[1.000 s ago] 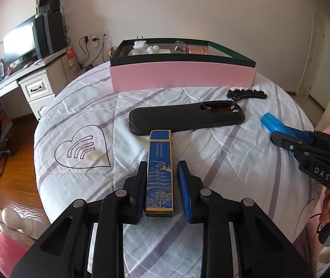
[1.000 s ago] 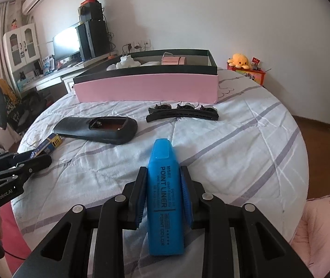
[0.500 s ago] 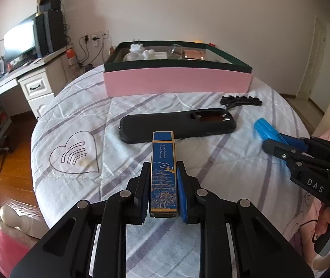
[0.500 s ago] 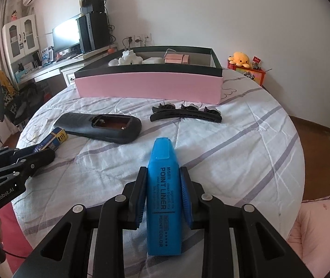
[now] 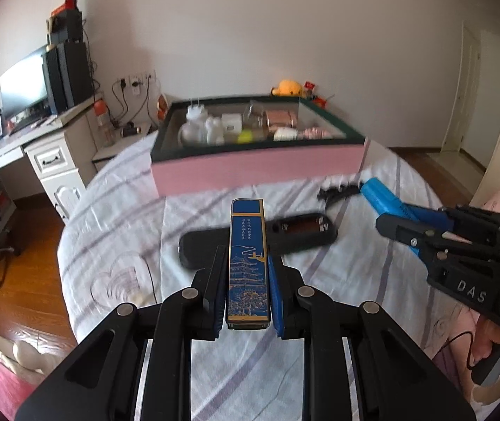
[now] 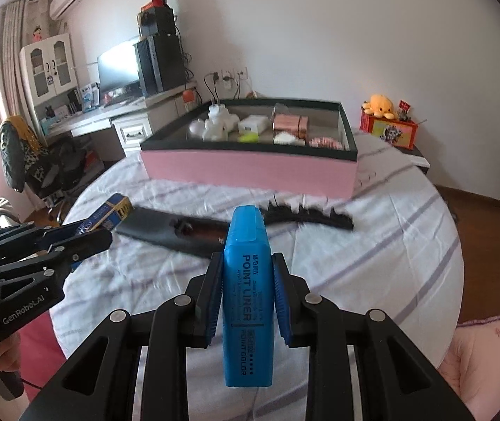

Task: Organize rigid objects
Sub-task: 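Lift the blue-and-gold box and blue highlighter over the pink box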

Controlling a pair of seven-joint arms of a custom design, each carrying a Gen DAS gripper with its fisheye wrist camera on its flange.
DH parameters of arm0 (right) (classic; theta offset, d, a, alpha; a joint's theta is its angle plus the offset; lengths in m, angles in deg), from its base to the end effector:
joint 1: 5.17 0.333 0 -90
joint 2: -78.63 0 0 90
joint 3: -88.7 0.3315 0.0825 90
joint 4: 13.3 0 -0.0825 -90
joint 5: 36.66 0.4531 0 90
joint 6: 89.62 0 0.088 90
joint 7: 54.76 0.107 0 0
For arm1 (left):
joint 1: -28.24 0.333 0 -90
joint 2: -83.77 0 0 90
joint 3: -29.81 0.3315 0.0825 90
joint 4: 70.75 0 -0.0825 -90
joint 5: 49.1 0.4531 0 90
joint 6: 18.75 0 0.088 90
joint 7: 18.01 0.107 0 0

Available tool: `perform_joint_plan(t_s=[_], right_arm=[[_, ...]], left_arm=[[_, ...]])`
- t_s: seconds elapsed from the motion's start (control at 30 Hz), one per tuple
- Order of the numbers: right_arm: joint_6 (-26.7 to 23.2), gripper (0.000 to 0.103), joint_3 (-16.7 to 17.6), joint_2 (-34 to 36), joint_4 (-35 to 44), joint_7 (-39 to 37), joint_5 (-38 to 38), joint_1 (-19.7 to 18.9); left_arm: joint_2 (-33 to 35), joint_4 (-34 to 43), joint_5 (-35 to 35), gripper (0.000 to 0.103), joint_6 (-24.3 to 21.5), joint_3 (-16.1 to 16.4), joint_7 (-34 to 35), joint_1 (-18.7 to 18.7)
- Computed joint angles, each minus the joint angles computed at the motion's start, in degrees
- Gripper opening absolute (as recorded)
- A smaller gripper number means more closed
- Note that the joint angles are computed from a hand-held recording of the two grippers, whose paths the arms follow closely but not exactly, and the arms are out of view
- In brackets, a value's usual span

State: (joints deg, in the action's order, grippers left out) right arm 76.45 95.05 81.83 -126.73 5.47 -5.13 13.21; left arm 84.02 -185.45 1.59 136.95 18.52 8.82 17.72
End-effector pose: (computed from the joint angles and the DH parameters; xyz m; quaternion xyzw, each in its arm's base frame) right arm 0.6288 0.2539 0.5195 -0.7669 0.4696 -0.1800 0.3986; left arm 0.6028 -0.2712 0.5123 -0.6468 0.6262 -0.3013 0.3141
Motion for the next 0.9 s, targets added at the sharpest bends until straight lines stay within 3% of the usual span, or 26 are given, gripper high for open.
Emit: perform_joint_plan(t_s=[0.4, 0.5, 0.57, 0.73, 0.9], right_arm=[[-0.5, 0.027, 0.5, 2.9, 8.2, -3.9, 2.7, -0.8], [-1.8, 0.027, 0.3, 5.1, 12.0, -3.5, 1.4, -1.0], [-2.2, 0.027, -0.6, 7.1, 14.7, -0.3, -3.4, -0.3], [-5.8, 0.027, -2.4, 14.7, 25.7, 5.7, -12.7, 0.4], [-14.7, 0.027, -3.8, 26.0, 42.8, 9.8, -18.5, 0.3]], left_arm=[[3.9, 9.2, 2.5, 0.020, 1.4, 1.2, 4.2, -0.1], [6.6, 12.5, -2.5, 0.021, 4.4, 1.5, 10.3, 0.3], [8.7, 15.2, -6.6, 0.021, 5.4, 1.6, 15.2, 0.2], [17.1, 26.8, -15.2, 0.021, 1.9, 2.0, 27.0, -0.5], [27.3, 41.0, -24.7, 0.021, -4.5, 1.7, 38.4, -0.5]])
